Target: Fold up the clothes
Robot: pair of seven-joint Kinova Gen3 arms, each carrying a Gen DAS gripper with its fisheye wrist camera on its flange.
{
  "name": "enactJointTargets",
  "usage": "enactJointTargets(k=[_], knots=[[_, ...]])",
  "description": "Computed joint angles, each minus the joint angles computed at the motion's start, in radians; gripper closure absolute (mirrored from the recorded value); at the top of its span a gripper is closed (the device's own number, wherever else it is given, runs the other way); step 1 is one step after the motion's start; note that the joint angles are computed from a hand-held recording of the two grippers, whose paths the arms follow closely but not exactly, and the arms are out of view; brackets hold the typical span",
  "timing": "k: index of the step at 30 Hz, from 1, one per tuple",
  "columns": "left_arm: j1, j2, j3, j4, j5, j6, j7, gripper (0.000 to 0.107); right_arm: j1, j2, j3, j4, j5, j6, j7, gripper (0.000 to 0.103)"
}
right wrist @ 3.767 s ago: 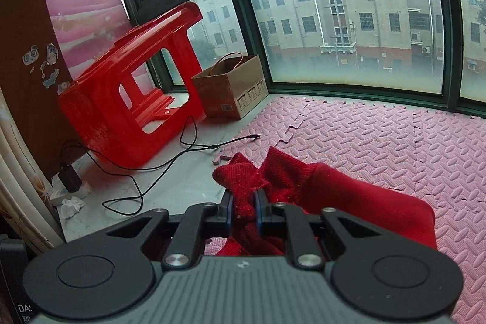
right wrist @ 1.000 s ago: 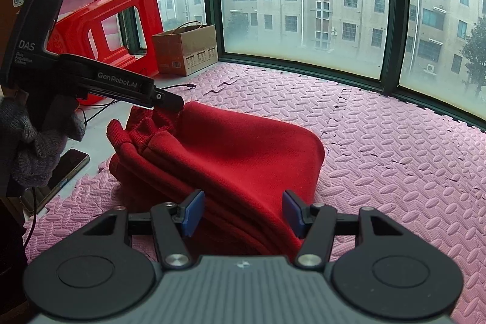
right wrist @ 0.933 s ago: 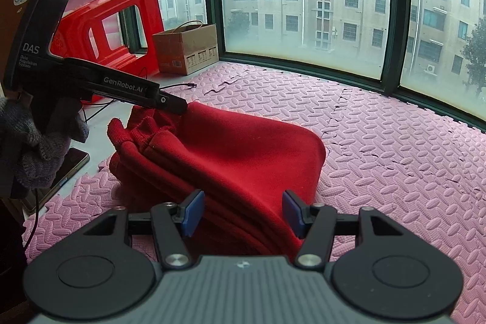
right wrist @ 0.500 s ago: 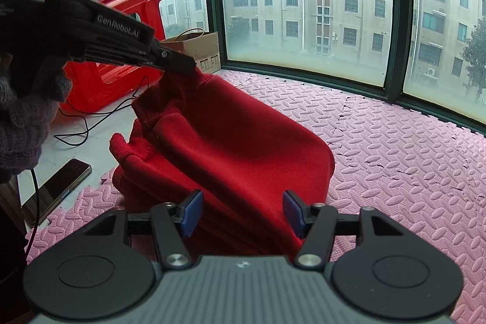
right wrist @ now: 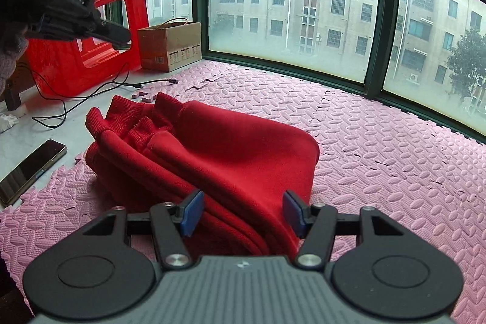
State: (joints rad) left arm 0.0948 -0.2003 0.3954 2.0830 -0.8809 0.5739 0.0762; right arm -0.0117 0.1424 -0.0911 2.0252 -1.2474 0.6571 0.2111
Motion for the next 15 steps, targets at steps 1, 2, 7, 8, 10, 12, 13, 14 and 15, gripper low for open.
enactJointTargets(k=[1, 2, 7, 8, 10, 12, 13, 14, 15], knots=[[0.016, 0.015, -0.012, 0.0, 0.017, -0.002, -0.02, 0.106, 0.001, -0.005, -0.003, 0.009, -0.023, -0.007, 0.021, 0.044], [0.017, 0.031, -0.006, -0.001, 0.019, -0.004, -0.034, 0.103, 0.001, -0.009, -0.004, 0.009, -0.032, -0.003, 0.031, 0.045], [0.081, 0.091, -0.035, -0.008, 0.011, -0.003, -0.021, 0.094, -0.019, 0.004, -0.001, -0.05, 0.018, 0.07, -0.019, 0.052], [0.092, 0.095, -0.044, -0.005, 0.007, -0.009, -0.007, 0.094, -0.026, 0.014, -0.007, -0.068, 0.033, 0.085, -0.038, 0.052], [0.114, 0.098, -0.059, 0.002, 0.002, -0.016, 0.014, 0.094, -0.039, 0.035, -0.021, -0.106, 0.06, 0.114, -0.067, 0.053], [0.135, 0.096, -0.059, 0.011, -0.008, 0.001, 0.03, 0.094, -0.059, 0.052, -0.038, -0.138, 0.105, 0.123, -0.101, 0.059], [0.143, 0.092, -0.063, 0.022, -0.012, -0.002, 0.038, 0.094, -0.069, 0.061, -0.047, -0.151, 0.126, 0.125, -0.113, 0.061], [0.148, 0.087, -0.069, 0.032, -0.004, -0.007, 0.039, 0.094, -0.077, 0.067, -0.053, -0.162, 0.147, 0.125, -0.129, 0.061], [0.15, 0.085, -0.07, 0.039, 0.001, -0.003, 0.044, 0.094, -0.082, 0.074, -0.062, -0.173, 0.172, 0.126, -0.147, 0.062]])
